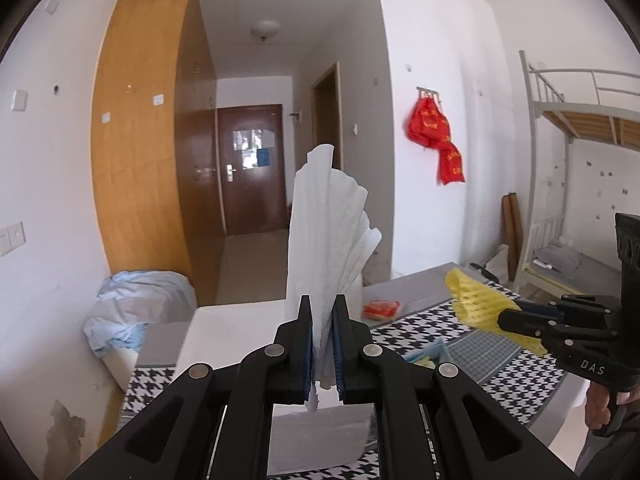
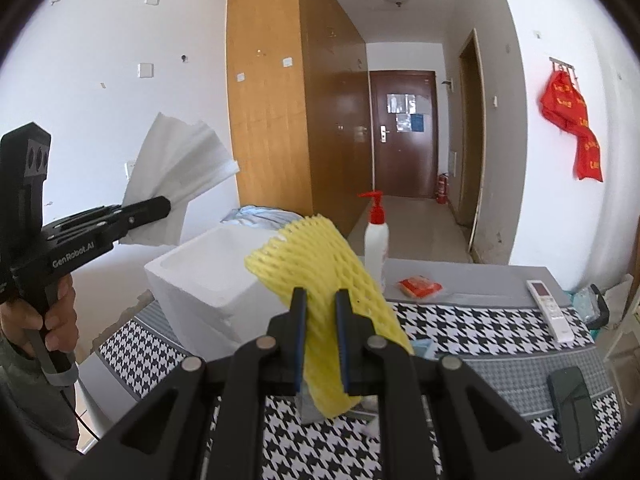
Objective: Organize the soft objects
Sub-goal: 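Lower the yellow net into the white foam box and open the right tool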
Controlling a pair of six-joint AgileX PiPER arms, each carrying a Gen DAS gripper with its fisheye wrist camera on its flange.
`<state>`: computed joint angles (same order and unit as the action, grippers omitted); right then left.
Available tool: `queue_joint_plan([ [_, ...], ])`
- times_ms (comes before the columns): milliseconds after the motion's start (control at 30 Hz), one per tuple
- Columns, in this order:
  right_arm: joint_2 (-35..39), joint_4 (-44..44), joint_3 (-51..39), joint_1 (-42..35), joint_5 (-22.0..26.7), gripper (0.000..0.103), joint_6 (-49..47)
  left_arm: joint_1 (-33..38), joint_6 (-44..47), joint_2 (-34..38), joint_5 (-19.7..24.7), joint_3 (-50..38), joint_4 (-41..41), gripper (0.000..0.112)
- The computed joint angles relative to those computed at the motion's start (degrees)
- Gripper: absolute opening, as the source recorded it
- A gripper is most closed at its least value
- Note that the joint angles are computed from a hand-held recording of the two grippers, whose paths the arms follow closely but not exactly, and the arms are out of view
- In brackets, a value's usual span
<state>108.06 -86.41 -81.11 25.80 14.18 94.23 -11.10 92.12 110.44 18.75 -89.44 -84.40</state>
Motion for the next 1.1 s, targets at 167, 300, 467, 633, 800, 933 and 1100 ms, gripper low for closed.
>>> queue_joint_plan([
  [167, 3.3, 11.9, -5.8, -0.2, -1.1, 0.017, -12.9, 0.7, -1.3, 0.7, -1.4, -1.0, 1.1, 0.009],
  [300, 6.0, 23.5, -10.6, -0.3, -1.9, 0.017, -25.0, 1.7, -2.7, 1.2, -2.1, -1.6, 2.3, 0.009],
  [467, 9.3, 37.9, -16.6, 0.0, -1.4, 0.017, -40.3, 3.0, -3.7, 1.1, -3.1, -1.4, 3.1, 0.009],
  [633, 13.3, 52.0, -24.0, 0.8, 0.4, 0.017, -55.4, 4.6, -1.2, 0.7, -4.0, -0.5, 0.5, 0.009],
  [800, 17.5, 62.8, -32.0, 1.5, 3.7, 0.017, -66.7, 5.7, 2.3, 0.0, -5.2, 1.0, -3.1, 0.009],
  [933, 21.8, 68.7, -40.2, 2.1, 7.7, 0.017, -73.3, 6.8, 2.9, 0.0, -5.2, 1.3, -3.9, 0.009],
  [1100, 27.1, 73.3, -50.0, 2.5, 12.7, 0.017, -78.2, 8.0, 5.0, -0.2, -4.8, 1.8, -6.2, 0.009],
])
